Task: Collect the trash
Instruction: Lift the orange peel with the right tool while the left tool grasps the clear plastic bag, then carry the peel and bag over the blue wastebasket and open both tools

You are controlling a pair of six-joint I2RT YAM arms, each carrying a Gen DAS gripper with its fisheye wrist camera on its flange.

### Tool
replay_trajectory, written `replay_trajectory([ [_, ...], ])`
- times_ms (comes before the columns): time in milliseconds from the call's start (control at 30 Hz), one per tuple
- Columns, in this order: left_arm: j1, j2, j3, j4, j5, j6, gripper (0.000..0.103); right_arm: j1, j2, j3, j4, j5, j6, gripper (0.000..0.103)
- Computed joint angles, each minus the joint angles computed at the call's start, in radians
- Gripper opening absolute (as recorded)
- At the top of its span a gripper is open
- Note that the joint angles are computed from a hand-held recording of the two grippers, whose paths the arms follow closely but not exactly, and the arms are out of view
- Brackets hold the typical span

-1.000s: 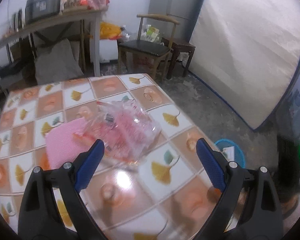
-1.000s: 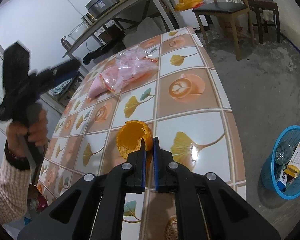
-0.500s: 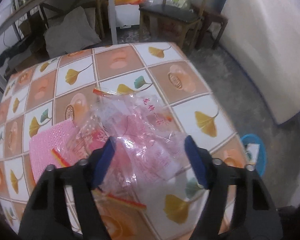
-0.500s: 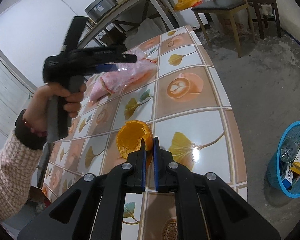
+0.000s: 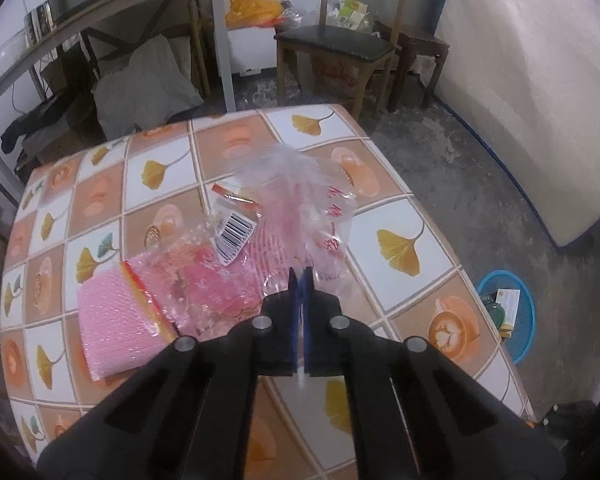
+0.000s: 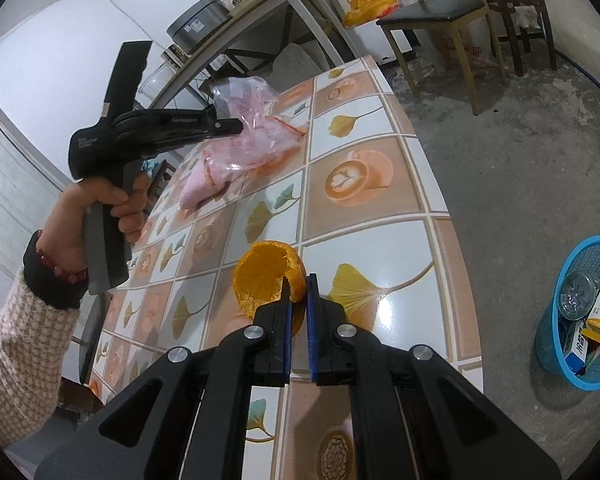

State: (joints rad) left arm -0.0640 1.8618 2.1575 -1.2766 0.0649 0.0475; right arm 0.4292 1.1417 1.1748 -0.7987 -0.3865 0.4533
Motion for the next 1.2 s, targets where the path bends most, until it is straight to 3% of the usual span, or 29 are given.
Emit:
replay_trajectory([
  [400, 0.018, -0.185, -0.03, -0.036, 0.066, 0.047, 0.0, 0.004, -0.046, 0.034, -0.036, 0.016, 0.007, 0.007],
  [633, -0.037, -0.292, -0.033, -0.094, 0.103, 0.052, 0.0, -0.08, -0.132, 0.058, -0.095, 0.005, -0.008, 0.007],
  [733, -0.129, -0.313, -0.029, -0.11, 0.12, 0.019, 0.0, -0.242, -0.192, 0.073, -0.178, -0.058, -0.076, 0.007],
  [800, -0.217, -0.316, -0.036, -0.104, 0.114, -0.007, 0.0, -0.438, -0.23, 0.087, -0.27, -0.129, -0.174, 0.007],
  [833, -0.269, -0.311, -0.039, -0.098, 0.111, -0.021, 0.0, -0.563, -0.231, 0.096, -0.324, -0.215, -0.261, 0.007],
  [967, -0.462, -0.24, -0.019, -0.084, 0.089, -0.075, 0.0, -1.066, -0.196, 0.119, -0.534, -0.345, -0.578, 0.007],
  [1000, -0.516, -0.201, 0.0, -0.08, 0.082, -0.088, 0.0, -1.192, -0.163, 0.127, -0.603, -0.398, -0.709, 0.007],
  [1067, -0.588, -0.132, 0.038, -0.077, 0.077, -0.108, 0.0, -1.417, -0.098, 0.111, -0.684, -0.424, -0.91, 0.007],
  [1200, -0.704, 0.099, 0.214, -0.131, 0.113, -0.162, 0.0, -1.596, -0.006, 0.026, -0.662, -0.392, -1.044, 0.007],
])
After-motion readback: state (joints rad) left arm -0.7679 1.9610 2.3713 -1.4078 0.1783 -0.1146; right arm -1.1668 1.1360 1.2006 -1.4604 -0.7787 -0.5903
